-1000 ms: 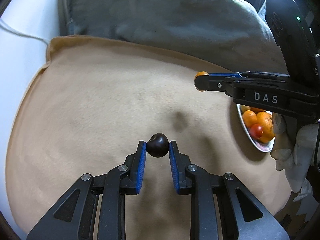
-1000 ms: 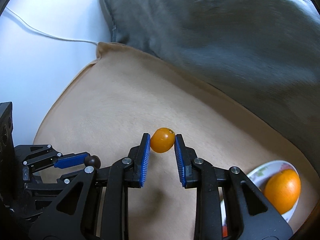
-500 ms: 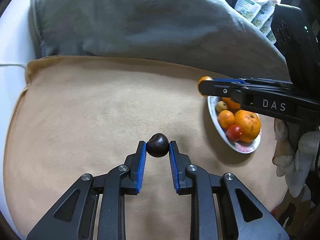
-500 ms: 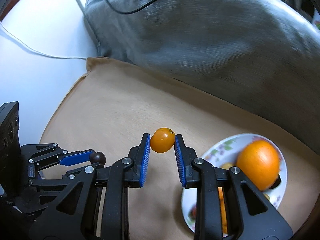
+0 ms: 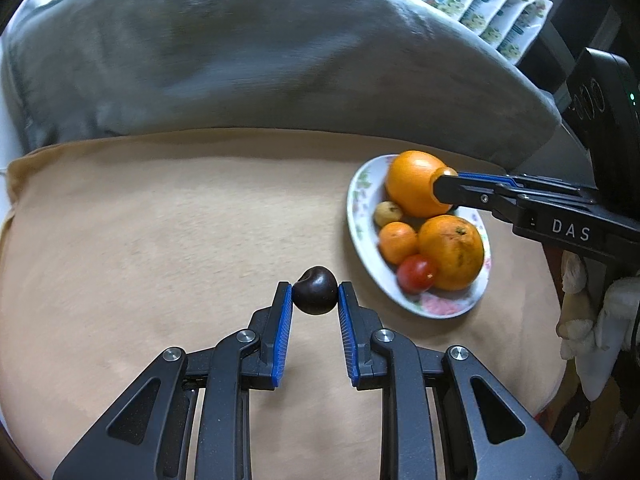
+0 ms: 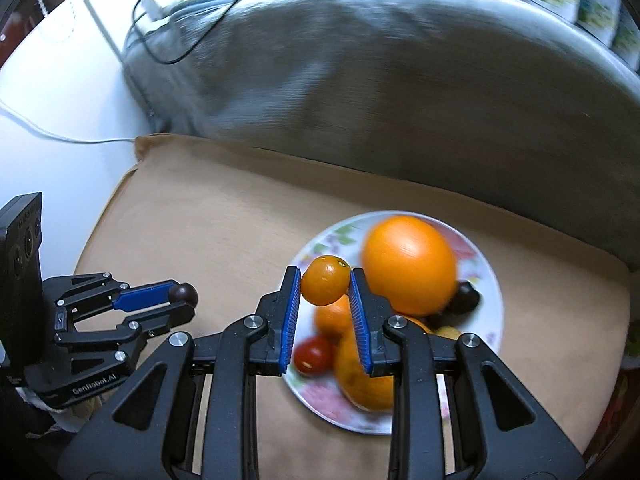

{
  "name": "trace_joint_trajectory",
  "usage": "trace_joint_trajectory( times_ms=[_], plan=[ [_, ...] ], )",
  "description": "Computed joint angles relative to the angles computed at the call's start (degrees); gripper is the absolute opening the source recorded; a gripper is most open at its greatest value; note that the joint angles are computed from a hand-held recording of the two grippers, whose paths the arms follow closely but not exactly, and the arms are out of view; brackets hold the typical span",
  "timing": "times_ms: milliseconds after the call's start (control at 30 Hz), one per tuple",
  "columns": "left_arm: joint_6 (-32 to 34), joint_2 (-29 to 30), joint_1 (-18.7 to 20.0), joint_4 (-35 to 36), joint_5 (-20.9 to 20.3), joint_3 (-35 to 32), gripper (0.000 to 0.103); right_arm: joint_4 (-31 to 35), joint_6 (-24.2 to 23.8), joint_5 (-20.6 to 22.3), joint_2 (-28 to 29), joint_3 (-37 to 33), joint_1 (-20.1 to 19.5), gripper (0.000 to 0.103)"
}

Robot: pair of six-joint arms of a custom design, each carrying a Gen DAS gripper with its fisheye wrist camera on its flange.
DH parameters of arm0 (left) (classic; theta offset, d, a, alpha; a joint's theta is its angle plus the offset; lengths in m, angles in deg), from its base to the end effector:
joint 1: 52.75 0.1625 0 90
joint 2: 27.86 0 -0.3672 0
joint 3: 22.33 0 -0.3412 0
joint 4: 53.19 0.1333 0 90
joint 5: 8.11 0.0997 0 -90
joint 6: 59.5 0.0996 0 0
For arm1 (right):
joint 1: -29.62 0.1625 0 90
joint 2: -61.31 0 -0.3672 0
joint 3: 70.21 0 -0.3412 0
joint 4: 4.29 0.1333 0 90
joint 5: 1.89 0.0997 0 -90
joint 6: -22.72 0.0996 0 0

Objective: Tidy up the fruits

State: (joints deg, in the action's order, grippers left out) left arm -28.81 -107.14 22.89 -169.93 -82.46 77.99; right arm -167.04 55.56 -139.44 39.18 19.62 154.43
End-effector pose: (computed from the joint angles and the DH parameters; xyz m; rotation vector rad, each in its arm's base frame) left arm 0.0323 -0.5197 0.3153 1.0761 2.6457 -0.0850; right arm 0.3773 -0.4378 -0.0730 -0.0054 -2.4127 0.6799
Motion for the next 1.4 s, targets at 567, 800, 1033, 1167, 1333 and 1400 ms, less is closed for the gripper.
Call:
trace_joint_trajectory(
  times_ms=[567,800,1033,1167,1333,1400],
  plan=[
    [0.2,1.9,-4.5,-1.8,-1.9,4.0,0.022,-2.2,6.1,-1.7,-5.1,9.3,-1.4,0.026],
    [0.8,1.8,-5.7,-2.1,-2.0,4.4,0.023,-4.1,5.5,-1.8,-5.7,10.6,-1.4,0.051],
    [1.1,1.1,-6.2,-2.1,-2.2,4.5,0.029,-5.6,5.1,-2.5,-6.4,11.3,-0.7,0.055],
    [1.4,0.3,-6.7,-1.9,-2.2,4.6,0.030,-6.0,6.0,-3.0,-7.0,12.2,0.0,0.055],
    [1.6,-1.3,-7.3,-2.0,-2.0,5.4,0.050,-5.4,7.5,-4.0,-7.6,12.8,1.4,0.058],
    [1.7,-1.8,-7.4,-1.6,-1.9,5.4,0.051,-5.1,8.6,-4.7,-7.7,13.0,2.1,0.067]
  ],
)
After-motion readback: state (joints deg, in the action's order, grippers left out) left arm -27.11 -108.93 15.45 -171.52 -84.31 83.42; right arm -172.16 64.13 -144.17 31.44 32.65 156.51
